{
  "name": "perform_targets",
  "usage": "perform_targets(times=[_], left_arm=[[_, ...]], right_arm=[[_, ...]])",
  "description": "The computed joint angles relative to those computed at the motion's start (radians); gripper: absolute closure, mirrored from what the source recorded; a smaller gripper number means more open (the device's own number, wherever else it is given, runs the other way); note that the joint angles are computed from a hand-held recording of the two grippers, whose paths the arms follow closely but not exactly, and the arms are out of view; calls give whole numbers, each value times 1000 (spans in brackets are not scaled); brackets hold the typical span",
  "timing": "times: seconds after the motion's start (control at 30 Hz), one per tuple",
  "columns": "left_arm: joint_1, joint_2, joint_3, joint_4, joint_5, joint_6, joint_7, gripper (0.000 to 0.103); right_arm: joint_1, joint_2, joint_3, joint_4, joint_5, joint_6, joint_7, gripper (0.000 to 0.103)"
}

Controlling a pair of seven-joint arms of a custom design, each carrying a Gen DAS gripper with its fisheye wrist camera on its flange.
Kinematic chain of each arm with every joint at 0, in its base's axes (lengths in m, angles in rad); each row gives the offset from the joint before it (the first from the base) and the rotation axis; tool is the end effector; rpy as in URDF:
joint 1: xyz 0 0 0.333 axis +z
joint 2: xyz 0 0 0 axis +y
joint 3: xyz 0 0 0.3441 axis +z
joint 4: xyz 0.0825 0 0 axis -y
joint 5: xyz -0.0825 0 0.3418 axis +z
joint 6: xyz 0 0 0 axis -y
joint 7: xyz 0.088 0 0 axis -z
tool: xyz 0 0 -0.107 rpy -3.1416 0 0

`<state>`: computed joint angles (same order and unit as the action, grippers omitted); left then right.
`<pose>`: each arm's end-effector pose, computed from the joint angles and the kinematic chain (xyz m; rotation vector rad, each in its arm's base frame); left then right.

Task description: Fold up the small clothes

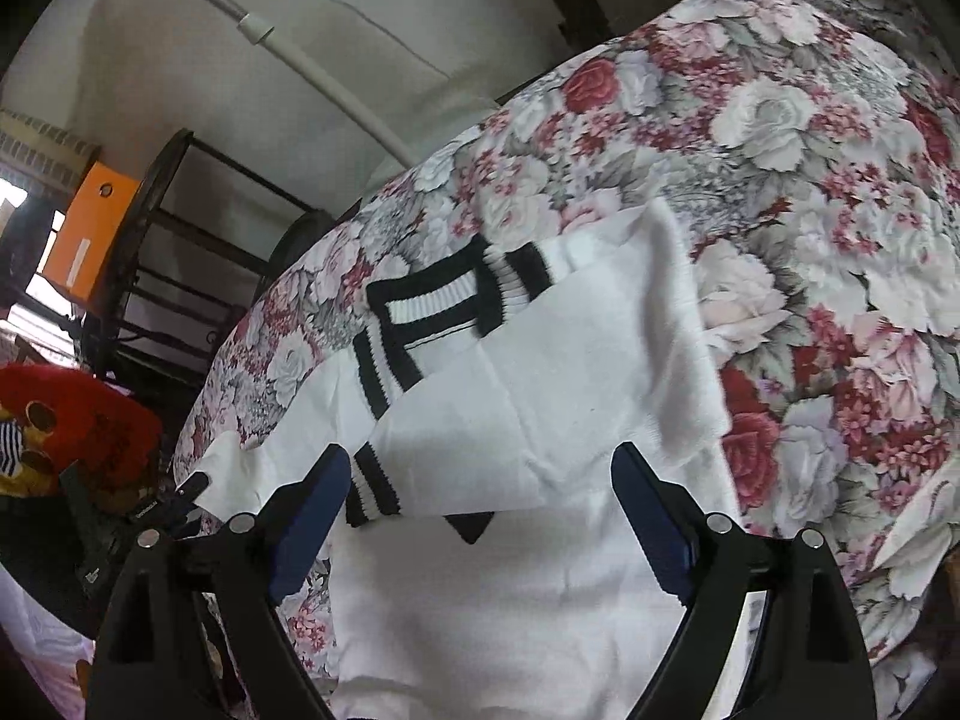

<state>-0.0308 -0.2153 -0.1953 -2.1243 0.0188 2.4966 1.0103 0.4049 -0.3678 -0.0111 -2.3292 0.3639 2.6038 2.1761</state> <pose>0.4760 -0.1191 0.6087 -2.2435 1.6291 -0.7382 0.4046 0.1593 0.5957 -1.2884 2.0858 0.1196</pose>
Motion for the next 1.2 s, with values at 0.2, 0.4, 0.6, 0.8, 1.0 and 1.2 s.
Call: perform_targets(times=[0.2, 0.4, 0.6, 0.8, 1.0, 1.2], left_arm=[[-30, 37, -29, 53, 35, -13, -21, 98], [-76, 75, -45, 103, 49, -17, -36, 98], [-124, 111, -61, 148, 97, -27, -51, 98], [-181, 164, -74, 212, 121, -47, -58, 98], [-246, 222, -82, 280, 177, -69, -76, 98], [-318, 284, -84, 339, 212, -93, -67, 98]], right_arm=[[-8, -35, -25, -32, 32, 0, 1, 14], [-20, -69, -36, -54, 27, -5, -2, 14], [-33, -107, -53, -81, 23, -11, -2, 14], [-53, -150, -71, -112, 12, -18, 5, 14], [-79, -200, -89, -148, -8, -30, 15, 14], [-104, -244, -107, -178, -29, -40, 26, 14]])
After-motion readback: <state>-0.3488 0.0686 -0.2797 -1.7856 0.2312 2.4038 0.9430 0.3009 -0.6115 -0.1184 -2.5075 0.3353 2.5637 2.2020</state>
